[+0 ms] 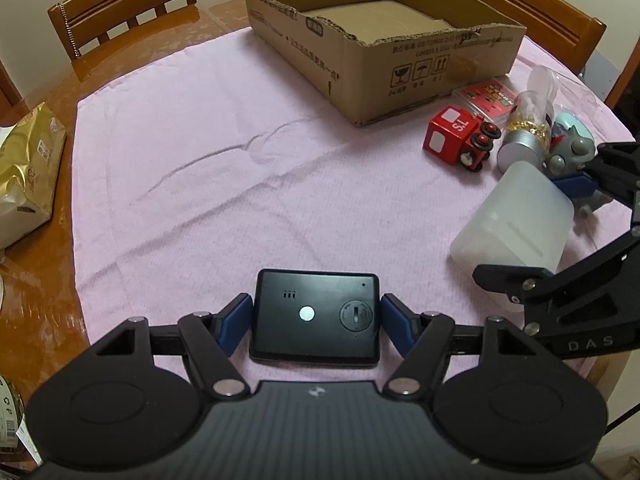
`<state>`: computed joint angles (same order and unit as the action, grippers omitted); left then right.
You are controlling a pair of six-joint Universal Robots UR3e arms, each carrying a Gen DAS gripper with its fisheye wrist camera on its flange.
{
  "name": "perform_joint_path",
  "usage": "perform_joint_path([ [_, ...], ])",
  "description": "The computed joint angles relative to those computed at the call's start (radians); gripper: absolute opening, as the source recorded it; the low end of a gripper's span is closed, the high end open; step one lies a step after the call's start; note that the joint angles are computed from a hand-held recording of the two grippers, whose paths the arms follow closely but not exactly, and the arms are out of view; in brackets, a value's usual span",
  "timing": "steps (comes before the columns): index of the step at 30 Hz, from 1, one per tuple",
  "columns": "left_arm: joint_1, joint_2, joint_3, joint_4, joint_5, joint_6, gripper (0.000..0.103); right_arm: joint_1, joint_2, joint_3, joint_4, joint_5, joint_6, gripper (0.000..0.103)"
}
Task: Organize rigid objects
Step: 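Grasp the white plastic box with the right tool while the left tool lifts the power bank, then carry both items into the cardboard box and open both tools to release them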
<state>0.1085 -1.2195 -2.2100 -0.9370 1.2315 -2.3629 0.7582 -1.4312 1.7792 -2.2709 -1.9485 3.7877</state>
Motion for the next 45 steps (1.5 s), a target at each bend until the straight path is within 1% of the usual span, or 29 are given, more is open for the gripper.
perform_joint_path([
  [7,-0.007,-0.008,0.036,-0.046,0.013,0.037,0.069,-0.026,-0.033,0.02,-0.015,0.061,-0.05,0.087],
  [13,-0.008,0.005,0.103,-0.132,0.025,0.031,0.069,-0.064,-0.11,0.037,-0.008,0.106,-0.153,0.087],
  [17,-0.027,0.012,0.177,-0.19,0.037,0.007,0.069,-0.124,-0.192,0.051,0.017,0.151,-0.263,0.087],
  [20,-0.059,0.006,0.253,-0.235,0.037,-0.027,0.069,-0.203,-0.275,0.064,0.048,0.226,-0.364,0.087],
  [22,-0.096,-0.012,0.311,-0.247,0.05,-0.065,0.069,-0.262,-0.329,0.069,0.068,0.27,-0.452,0.087],
  [24,-0.147,-0.041,0.373,-0.243,0.077,-0.125,0.069,-0.33,-0.381,0.071,0.096,0.315,-0.553,0.087],
  [28,-0.232,-0.125,0.52,-0.255,0.086,-0.243,0.069,-0.469,-0.458,0.056,0.151,0.404,-0.721,0.087],
  [31,-0.308,-0.212,0.626,-0.219,0.115,-0.323,0.069,-0.586,-0.496,0.035,0.191,0.478,-0.835,0.087],
  [35,-0.389,-0.342,0.764,-0.163,0.142,-0.4,0.069,-0.728,-0.513,0.012,0.213,0.568,-0.962,0.087],
  [40,-0.484,-0.555,0.974,-0.113,0.206,-0.491,0.069,-0.859,-0.507,0.006,0.217,0.651,-1.074,0.087],
  [45,-0.527,-0.79,1.224,-0.136,0.243,-0.57,0.069,-0.964,-0.476,0.008,0.206,0.717,-1.138,0.087],
])
